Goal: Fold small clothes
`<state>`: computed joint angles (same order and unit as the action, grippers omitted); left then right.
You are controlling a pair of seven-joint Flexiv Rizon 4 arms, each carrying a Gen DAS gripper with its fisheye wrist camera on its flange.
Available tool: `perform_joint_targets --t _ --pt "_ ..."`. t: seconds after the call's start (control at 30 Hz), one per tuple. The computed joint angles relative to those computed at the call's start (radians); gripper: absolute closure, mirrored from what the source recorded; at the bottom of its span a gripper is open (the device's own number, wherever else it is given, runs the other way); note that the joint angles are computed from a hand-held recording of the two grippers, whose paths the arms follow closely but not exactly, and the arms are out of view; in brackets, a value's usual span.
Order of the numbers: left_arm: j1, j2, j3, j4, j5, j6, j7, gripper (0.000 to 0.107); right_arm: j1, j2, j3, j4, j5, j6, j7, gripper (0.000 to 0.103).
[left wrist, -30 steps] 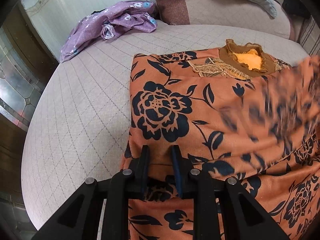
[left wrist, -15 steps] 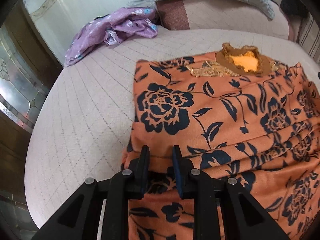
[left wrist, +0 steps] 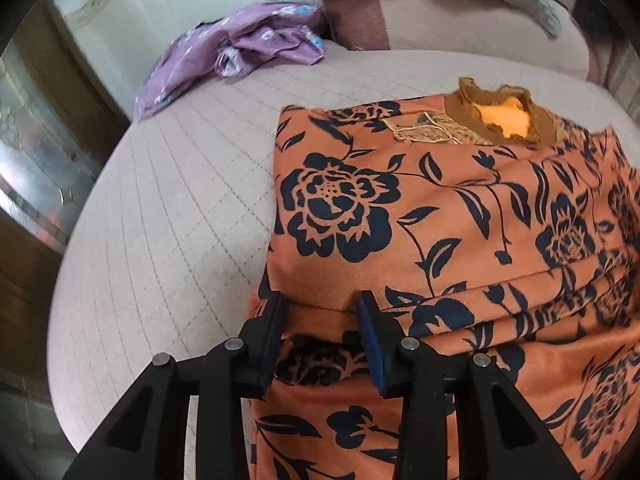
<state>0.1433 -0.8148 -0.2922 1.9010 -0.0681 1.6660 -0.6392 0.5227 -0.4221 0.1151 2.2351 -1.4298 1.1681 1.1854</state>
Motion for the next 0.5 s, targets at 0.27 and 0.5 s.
perform_joint_targets --t 0.27,0.5 --pt "0.193 0.054 -0.165 0.085 -0.010 -0.031 0.066 0.066 0.022 0.137 0.060 0.089 -0.034 -0.123 0.157 0.068" --pt "0.442 0.097 -0.329 0.200 -0.011 -0.059 0.128 0.036 0.067 0.285 0.162 0.206 0.028 -0.228 0.367 0.032"
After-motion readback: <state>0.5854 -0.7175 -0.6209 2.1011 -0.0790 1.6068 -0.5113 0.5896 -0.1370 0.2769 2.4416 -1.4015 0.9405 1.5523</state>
